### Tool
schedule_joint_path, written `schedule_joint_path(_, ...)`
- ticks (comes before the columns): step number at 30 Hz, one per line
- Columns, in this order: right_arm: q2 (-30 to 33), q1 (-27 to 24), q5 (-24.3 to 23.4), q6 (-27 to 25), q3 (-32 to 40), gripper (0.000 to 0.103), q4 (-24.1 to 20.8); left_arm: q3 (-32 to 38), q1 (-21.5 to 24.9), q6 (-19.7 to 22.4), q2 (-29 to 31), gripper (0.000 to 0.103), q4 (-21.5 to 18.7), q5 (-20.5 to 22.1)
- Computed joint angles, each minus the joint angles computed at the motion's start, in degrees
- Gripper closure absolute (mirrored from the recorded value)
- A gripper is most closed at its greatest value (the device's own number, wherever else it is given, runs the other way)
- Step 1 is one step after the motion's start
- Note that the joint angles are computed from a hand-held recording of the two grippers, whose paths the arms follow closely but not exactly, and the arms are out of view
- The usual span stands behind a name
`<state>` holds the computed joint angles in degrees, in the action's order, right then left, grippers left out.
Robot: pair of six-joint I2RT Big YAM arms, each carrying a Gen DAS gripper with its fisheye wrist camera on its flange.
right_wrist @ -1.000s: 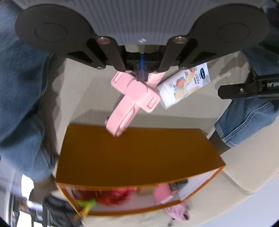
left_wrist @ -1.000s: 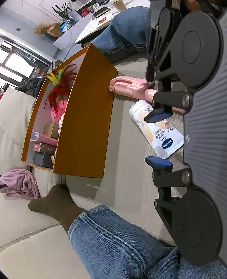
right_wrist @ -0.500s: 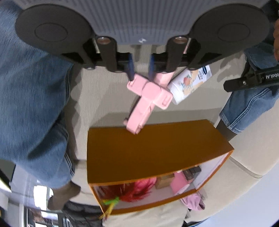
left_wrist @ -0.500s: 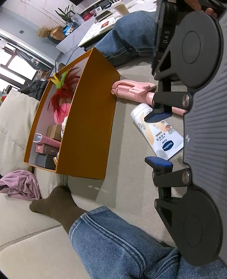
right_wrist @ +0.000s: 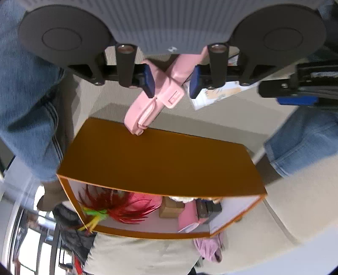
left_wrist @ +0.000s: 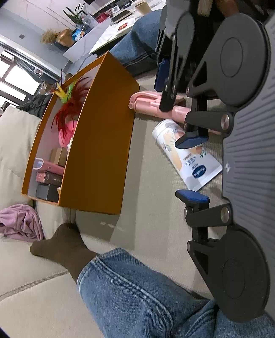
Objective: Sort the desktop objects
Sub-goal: 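Grasp the pink selfie stick with the right tool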
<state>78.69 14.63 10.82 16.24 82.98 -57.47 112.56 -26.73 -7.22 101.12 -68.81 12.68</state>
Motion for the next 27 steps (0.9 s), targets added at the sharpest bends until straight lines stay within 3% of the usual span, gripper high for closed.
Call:
schedule_joint_path(5,2.1,1.8,7.7,-1.9,-0.2,0.053,-0.3,0.4,0.3,-0.3,0.6,0.053,-0.7,0.1)
schedule_joint_path(10,-0.1,0.6,5.8,-1.4,-1.4,0.065,-0.7,2.1,-0.2,1.9,1.9,0.053,-2.1,0.1)
schedule_joint_path(13,-1.8,-0.6,4.1,-1.0,-2.2,0.073,-1.8,4.3,-0.7,6.0,3.4,0.053,-4.2,0.1)
schedule_joint_path(18,-4.1,-3.1,1.9,-0.3,-3.1,0.081,-3.8,9.2,-1.9,16.3,6.8,0.053,-8.7,-1.9)
schedule_joint_path(21,-5.0,-5.1,-0.4,0.5,-3.6,0.082,-3.8,11.9,-2.4,23.4,8.8,0.046,-10.4,-1.6)
schedule_joint_path(24,-5.3,-6.4,-2.3,1.2,-3.8,0.083,-3.4,16.9,-2.8,26.2,12.7,0.046,-15.6,-1.7)
schedule_joint_path(27,-5.4,-6.9,-3.2,1.0,-4.1,0.083,-2.9,18.5,-2.9,26.4,14.0,0.045,-17.4,-2.8)
